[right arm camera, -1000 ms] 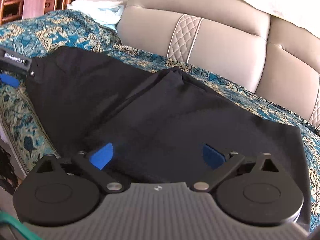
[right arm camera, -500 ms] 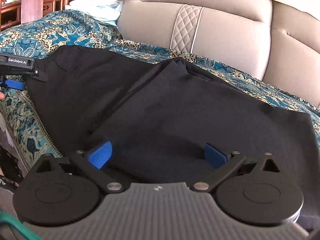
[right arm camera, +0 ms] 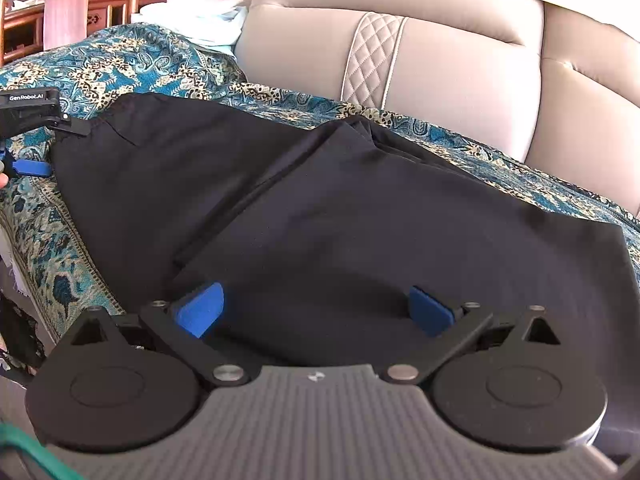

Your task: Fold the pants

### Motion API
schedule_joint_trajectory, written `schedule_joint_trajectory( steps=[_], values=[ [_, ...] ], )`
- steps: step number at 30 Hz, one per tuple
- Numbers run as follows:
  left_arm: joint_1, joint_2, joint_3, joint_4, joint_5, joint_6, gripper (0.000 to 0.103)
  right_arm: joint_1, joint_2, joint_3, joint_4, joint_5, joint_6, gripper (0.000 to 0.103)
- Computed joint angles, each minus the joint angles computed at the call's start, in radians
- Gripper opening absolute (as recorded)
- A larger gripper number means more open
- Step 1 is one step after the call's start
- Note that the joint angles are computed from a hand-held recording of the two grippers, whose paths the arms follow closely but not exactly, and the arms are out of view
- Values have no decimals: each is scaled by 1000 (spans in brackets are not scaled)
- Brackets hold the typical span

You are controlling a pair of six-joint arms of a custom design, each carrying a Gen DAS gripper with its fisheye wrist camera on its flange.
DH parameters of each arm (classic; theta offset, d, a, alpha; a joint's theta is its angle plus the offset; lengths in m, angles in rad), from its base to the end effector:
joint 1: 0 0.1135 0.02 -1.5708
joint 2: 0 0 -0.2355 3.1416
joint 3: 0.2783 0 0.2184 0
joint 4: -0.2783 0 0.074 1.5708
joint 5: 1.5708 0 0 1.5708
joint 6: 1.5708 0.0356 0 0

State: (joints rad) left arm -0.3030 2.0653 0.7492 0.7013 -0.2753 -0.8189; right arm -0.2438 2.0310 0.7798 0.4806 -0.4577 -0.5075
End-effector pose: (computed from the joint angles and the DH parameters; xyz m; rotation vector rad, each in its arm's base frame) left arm 0.3190 -0.0896 0.0702 -0.7054 2.0623 -0.3442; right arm 0.3178 -0.0628 0.0702 -0.5129 2.1901 0.1377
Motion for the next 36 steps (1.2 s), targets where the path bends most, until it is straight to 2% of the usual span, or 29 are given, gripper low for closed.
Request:
schedule_joint_trajectory(
  steps=[1, 5, 10, 14, 15, 16, 18, 23, 26, 28, 30, 32, 33, 36],
  values=[
    [3, -1, -5, 6, 8, 8, 74, 1, 1, 1, 0, 0, 0, 103],
    [7, -4, -8, 2, 0, 9, 64, 0, 3, 4, -3, -3, -4, 103],
    [42, 15, -5, 37, 38, -33, 65, 2, 5, 6, -2, -1, -1, 103],
    [32, 32, 31, 18, 12, -51, 70, 4, 6, 6, 1, 2, 2, 103],
    [17, 29, 41, -7, -21, -56, 60, 4, 6, 5, 2, 2, 2, 103],
    [-7, 22, 53, -46, -78, -64, 38, 6, 7, 5, 4, 4, 4, 103],
    [-51, 9, 73, -118, -180, -56, 23, 5, 8, 5, 4, 3, 3, 103],
    [-49, -17, 29, -72, -164, -68, 24, 3, 6, 3, 3, -3, -3, 103],
    [-15, 13, 91, -137, -121, -58, 37, 3, 5, 1, 4, -5, -5, 103],
    [9, 52, 141, -160, -92, -77, 39, 3, 5, 1, 4, -5, -5, 103],
    [14, 65, 170, -173, -104, -72, 41, 3, 4, 1, 3, -4, -5, 103],
    [3, 57, 193, -219, -143, -101, 23, 4, 4, 1, 2, -3, -4, 103],
    [-10, 43, 182, -211, -165, -93, 18, 4, 4, 0, 4, -4, -3, 103],
    [-83, 7, 147, -161, -279, 14, 18, -1, 6, -2, 10, -15, -10, 103]
  ],
)
